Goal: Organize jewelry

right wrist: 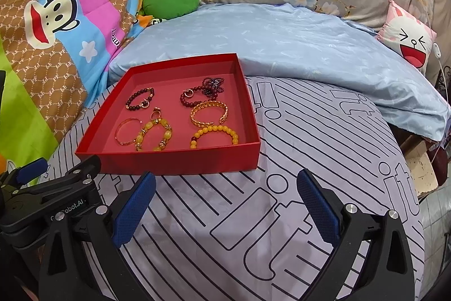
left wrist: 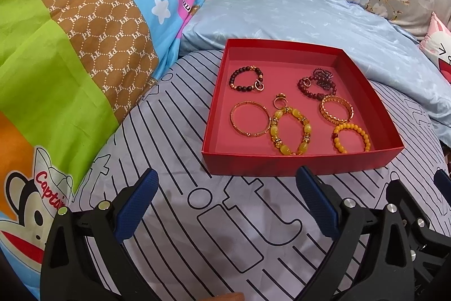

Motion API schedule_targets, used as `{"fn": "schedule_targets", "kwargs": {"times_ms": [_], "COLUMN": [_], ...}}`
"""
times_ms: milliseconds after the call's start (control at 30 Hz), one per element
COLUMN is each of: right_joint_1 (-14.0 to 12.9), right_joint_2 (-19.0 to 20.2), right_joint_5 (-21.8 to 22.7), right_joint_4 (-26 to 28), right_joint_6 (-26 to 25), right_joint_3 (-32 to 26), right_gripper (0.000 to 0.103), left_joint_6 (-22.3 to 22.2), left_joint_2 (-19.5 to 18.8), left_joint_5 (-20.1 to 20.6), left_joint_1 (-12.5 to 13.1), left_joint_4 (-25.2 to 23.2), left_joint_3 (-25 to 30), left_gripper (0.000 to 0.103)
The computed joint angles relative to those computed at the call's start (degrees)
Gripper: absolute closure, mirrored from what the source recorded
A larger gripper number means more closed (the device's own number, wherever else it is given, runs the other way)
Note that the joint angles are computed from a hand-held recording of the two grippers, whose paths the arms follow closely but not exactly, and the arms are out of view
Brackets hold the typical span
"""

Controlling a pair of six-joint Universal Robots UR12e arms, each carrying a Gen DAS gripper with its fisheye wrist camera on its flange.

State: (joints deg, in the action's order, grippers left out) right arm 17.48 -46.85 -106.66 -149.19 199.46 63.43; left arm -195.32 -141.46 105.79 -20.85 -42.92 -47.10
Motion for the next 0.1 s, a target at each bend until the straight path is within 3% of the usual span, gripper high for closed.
{"fn": "schedule_targets", "kwargs": {"times_ms": [100], "right_joint_1": [0.0], "right_joint_2": [-0.1], "right_joint_5": [0.0], "right_joint_4": [0.0], "right_joint_6": [0.0], "right_joint_3": [0.1], "right_gripper": [0.006], "left_joint_6": [0.3], "left_joint_2": [-0.1], "left_joint_5": [-0.2], "left_joint_1": [0.0], "left_joint_4": [0.0], "left_joint_3": [0.2], "left_gripper": [0.01]}}
